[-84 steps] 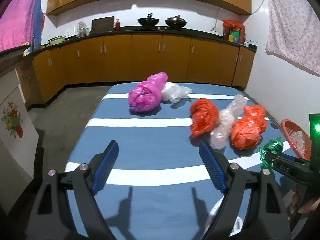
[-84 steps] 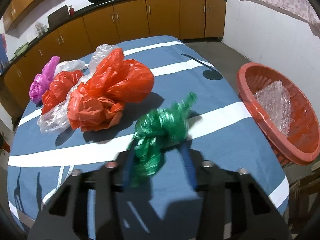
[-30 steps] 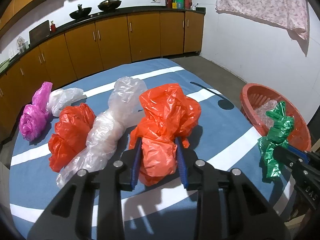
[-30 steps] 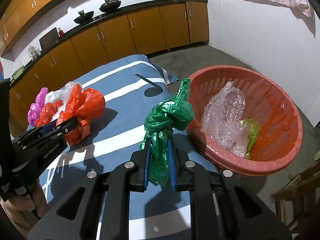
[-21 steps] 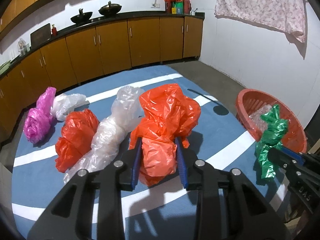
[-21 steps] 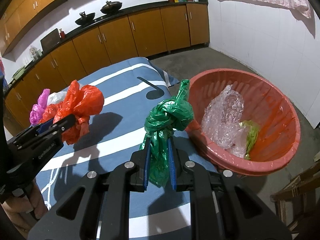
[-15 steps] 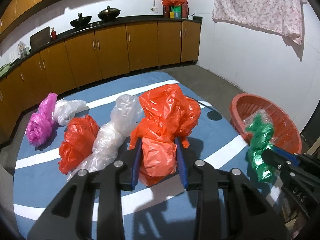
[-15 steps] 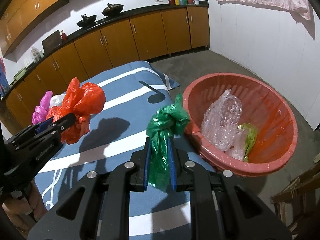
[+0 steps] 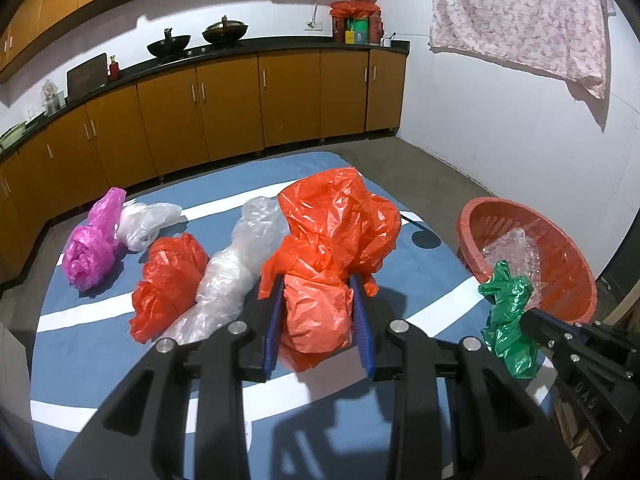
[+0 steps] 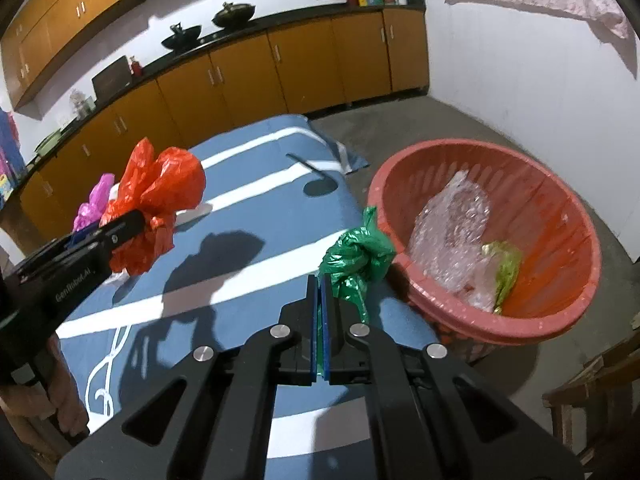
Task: Collect trash
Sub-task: 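Carry orange and green bags over the orange basket and open both tools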
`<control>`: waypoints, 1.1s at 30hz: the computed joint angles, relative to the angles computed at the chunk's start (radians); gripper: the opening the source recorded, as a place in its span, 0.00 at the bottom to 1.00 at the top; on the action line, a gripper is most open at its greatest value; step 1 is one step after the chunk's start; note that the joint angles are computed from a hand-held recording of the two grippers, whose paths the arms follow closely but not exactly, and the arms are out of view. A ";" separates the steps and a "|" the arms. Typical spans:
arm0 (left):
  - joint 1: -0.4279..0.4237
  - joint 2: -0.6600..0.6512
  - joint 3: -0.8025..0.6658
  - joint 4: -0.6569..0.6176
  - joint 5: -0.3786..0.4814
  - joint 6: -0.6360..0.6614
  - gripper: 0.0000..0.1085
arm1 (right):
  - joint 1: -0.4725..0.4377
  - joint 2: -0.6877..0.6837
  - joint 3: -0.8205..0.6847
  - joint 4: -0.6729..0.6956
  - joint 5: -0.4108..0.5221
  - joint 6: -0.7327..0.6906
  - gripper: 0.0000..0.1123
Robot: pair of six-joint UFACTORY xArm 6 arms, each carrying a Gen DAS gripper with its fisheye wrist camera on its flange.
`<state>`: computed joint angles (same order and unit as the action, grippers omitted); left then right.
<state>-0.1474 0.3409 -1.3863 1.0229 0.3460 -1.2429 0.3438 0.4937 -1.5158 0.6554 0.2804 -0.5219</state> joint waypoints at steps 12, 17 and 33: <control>0.001 -0.004 0.004 -0.006 -0.004 0.008 0.29 | -0.014 0.090 -0.093 -0.211 0.042 0.198 0.03; 0.001 -0.012 0.010 0.000 -0.001 -0.001 0.29 | -0.013 0.059 -0.054 -0.106 0.012 0.095 0.02; -0.031 -0.005 -0.027 0.009 0.000 0.006 0.29 | -0.004 -0.058 0.050 -0.017 -0.116 -0.065 0.02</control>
